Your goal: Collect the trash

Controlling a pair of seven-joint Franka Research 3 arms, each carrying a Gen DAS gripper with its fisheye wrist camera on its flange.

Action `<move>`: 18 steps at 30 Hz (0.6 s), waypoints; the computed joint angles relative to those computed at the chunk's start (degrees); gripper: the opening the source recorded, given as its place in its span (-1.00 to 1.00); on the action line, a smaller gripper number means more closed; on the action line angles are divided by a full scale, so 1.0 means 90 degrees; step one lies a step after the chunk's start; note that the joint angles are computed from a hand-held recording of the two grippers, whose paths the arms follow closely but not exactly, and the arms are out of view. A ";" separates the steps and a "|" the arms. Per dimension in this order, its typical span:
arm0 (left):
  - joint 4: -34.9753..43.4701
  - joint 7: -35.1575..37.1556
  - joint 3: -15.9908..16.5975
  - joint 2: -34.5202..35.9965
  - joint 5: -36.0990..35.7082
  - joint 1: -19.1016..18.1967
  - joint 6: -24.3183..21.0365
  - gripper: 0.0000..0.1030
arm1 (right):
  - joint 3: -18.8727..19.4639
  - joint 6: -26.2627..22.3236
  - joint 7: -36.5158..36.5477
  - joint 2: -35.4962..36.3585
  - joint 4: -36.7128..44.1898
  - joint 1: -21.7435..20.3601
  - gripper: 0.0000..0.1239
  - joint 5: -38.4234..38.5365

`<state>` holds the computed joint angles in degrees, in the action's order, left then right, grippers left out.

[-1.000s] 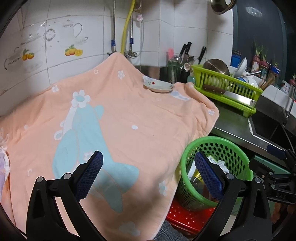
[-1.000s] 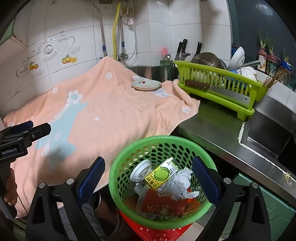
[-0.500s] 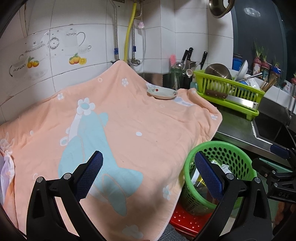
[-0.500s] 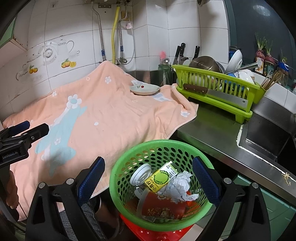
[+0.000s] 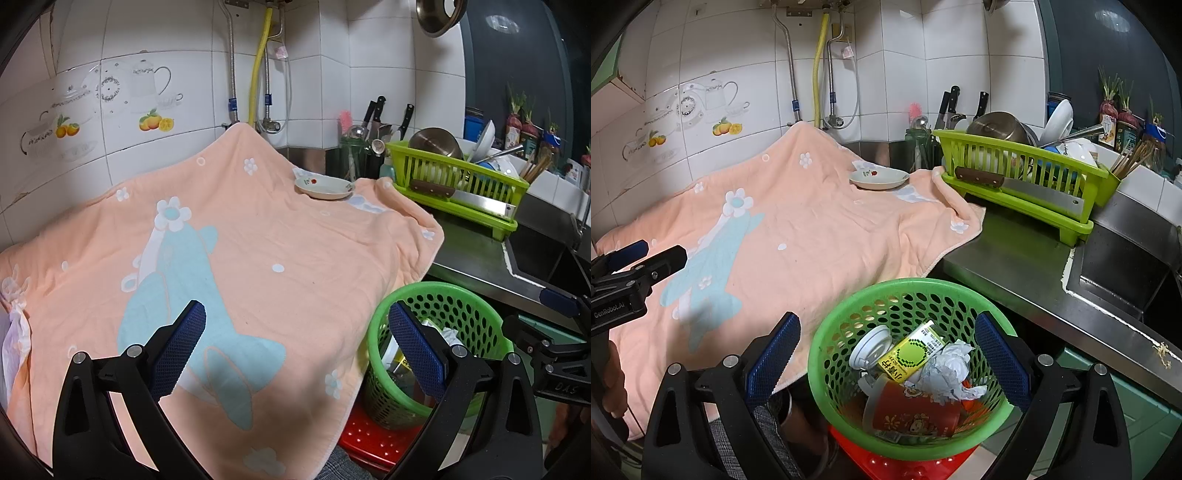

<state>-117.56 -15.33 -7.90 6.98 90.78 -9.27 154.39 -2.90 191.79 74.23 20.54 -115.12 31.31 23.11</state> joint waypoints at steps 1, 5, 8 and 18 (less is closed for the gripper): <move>0.0009 0.0007 -0.0002 0.0009 -0.0009 -0.0004 -0.0006 0.90 | -0.0010 0.0001 -0.0004 0.0004 0.0003 0.0010 0.49 0.0003; 0.0013 0.0053 0.0003 0.0008 -0.0031 -0.0004 -0.0005 0.90 | 0.0014 -0.0006 -0.0008 0.0006 0.0010 -0.0014 0.49 0.0003; 0.0009 0.0064 0.0007 0.0002 -0.0034 -0.0002 0.0003 0.90 | -0.0007 -0.0005 -0.0004 0.0004 0.0008 0.0010 0.49 0.0012; 0.0018 0.0048 0.0011 0.0010 0.0006 0.0002 0.0012 0.90 | -0.0045 -0.0028 0.0012 0.0002 0.0012 0.0061 0.49 0.0018</move>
<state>-117.40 -14.90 -7.80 7.07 90.84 -9.25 154.50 -3.30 191.54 74.34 20.56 -115.01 31.85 23.27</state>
